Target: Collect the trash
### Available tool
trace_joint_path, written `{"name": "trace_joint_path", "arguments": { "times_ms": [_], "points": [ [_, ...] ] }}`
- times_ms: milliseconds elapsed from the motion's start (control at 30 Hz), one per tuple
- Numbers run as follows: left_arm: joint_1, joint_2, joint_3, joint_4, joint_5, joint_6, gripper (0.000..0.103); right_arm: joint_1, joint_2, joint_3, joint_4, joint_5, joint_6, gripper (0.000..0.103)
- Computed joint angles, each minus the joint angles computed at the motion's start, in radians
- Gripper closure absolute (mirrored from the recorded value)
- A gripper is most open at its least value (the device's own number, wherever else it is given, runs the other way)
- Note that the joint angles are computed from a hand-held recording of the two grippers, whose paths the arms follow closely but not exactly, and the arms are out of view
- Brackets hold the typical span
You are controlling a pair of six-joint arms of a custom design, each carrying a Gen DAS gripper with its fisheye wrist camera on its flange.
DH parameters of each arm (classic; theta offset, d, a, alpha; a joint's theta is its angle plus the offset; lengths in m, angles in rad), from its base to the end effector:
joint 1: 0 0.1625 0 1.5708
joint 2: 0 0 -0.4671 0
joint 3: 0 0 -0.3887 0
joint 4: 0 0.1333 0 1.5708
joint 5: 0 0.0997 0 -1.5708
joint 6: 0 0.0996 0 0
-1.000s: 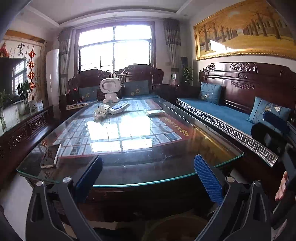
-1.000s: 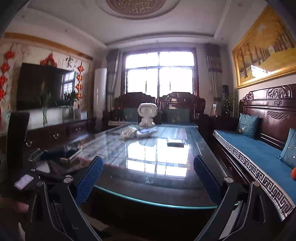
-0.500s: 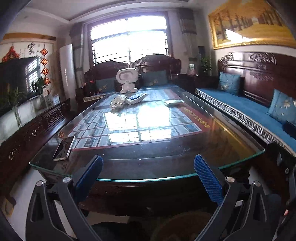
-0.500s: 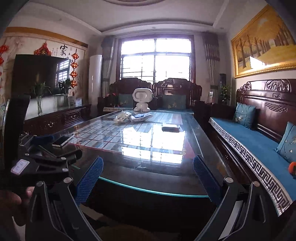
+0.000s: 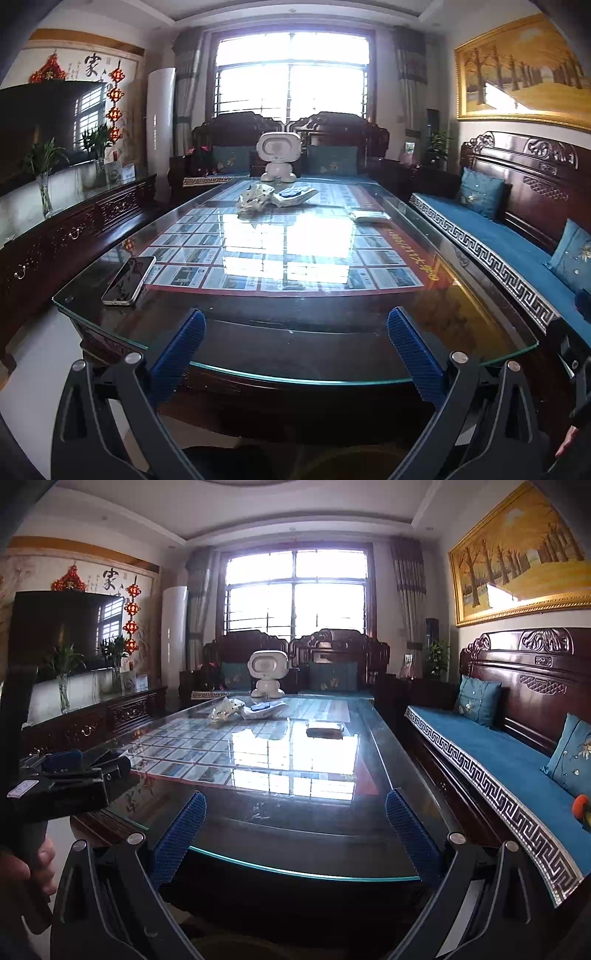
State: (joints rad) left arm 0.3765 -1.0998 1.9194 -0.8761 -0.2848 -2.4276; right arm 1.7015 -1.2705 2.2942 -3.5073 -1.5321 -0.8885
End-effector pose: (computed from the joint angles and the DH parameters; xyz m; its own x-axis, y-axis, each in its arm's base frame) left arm -0.3389 -0.3801 0.1935 -0.6297 -0.4773 -0.6129 0.4762 0.3861 -0.7900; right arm 0.1986 -0.4581 0.2948 -0.5604 -0.5718 0.5992 -0.8161 0.2577 -0.5173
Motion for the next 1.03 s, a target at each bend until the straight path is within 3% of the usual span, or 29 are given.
{"name": "trace_joint_path", "arguments": {
  "times_ms": [167,300,433,633,700,833,1033],
  "points": [
    [0.025,0.005,-0.015,0.014,0.008,0.023,0.004,0.011,0.031,-0.02,0.013,-0.031,-0.003,0.008],
    [0.039,0.015,-0.042,0.084,0.014,-0.025,0.004,0.017,0.05,-0.038,0.015,-0.038,-0.002,0.008],
    [0.053,0.0,-0.042,0.063,0.019,-0.019,0.004,0.02,0.063,-0.052,0.029,-0.043,0.004,0.008],
    [0.07,0.018,-0.087,0.187,0.036,-0.122,0.004,0.025,0.079,-0.086,0.049,-0.048,0.009,0.008],
    [0.078,0.035,-0.119,0.287,0.047,-0.213,0.004,0.025,0.084,-0.1,0.059,-0.045,0.013,0.008],
    [0.104,0.051,-0.168,0.391,0.073,-0.281,0.004,0.03,0.109,-0.133,0.057,-0.048,0.019,0.008],
    [0.211,0.056,-0.263,0.561,0.195,-0.369,0.004,0.035,0.182,-0.246,0.097,-0.047,0.017,0.008]
  ]
}}
